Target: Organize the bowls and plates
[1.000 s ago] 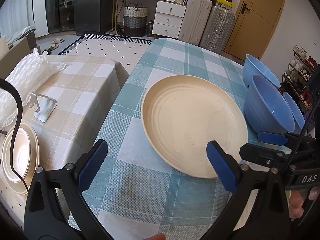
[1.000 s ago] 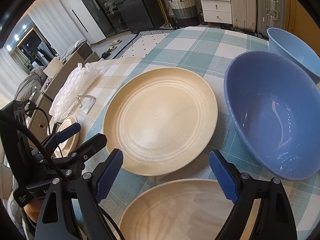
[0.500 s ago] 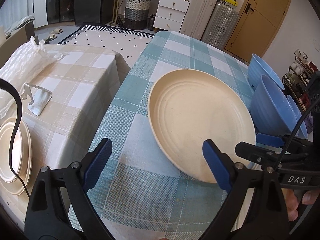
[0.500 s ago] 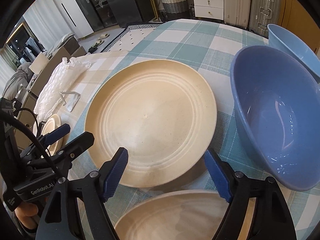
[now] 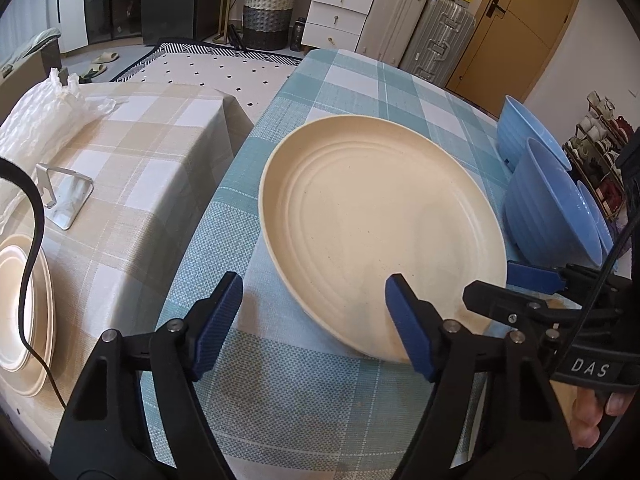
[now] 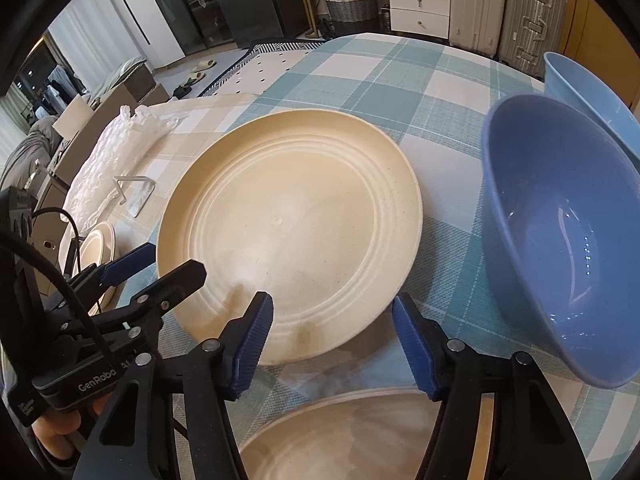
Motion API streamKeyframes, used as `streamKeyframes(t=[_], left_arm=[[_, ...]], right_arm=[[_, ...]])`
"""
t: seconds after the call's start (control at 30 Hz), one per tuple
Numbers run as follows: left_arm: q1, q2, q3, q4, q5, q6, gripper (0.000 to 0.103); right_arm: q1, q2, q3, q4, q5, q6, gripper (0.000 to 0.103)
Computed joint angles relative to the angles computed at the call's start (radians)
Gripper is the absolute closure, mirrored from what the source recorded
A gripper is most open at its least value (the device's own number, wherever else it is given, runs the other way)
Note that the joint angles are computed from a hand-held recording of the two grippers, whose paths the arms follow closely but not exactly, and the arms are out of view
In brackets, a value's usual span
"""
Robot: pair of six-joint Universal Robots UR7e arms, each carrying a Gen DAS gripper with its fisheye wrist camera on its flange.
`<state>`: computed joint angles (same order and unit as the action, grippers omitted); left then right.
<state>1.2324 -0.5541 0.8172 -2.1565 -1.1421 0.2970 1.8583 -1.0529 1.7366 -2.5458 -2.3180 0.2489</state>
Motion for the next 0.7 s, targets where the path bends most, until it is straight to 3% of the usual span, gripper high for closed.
streamKeyframes(t=[0.13, 0.27, 0.5, 0.6, 0.7], left_arm=[[0.004, 0.011, -0.026, 0.017, 0.000, -0.007, 0.037], [0.008, 0.024, -0.047, 0.032, 0.001, -0.011, 0.041], [0.010, 0.044, -0.081, 0.056, -0.007, -0.008, 0.067], [0.007, 0.044, -0.073, 0.039, 0.007, -0.002, 0.071], [0.007, 0.043, -0.064, 0.019, 0.017, 0.008, 0.078]], right_arm=[[-0.011, 0.005, -0.004, -0.006, 0.010, 0.017, 0.040], [-0.023, 0.010, -0.011, 0.001, 0.000, 0.035, 0.052], [-0.036, 0.018, -0.015, -0.012, -0.006, 0.052, 0.064], [-0.033, 0.027, -0.021, -0.010, -0.035, 0.053, 0.077], [-0.032, 0.028, -0.021, -0.011, -0.038, 0.049, 0.079]])
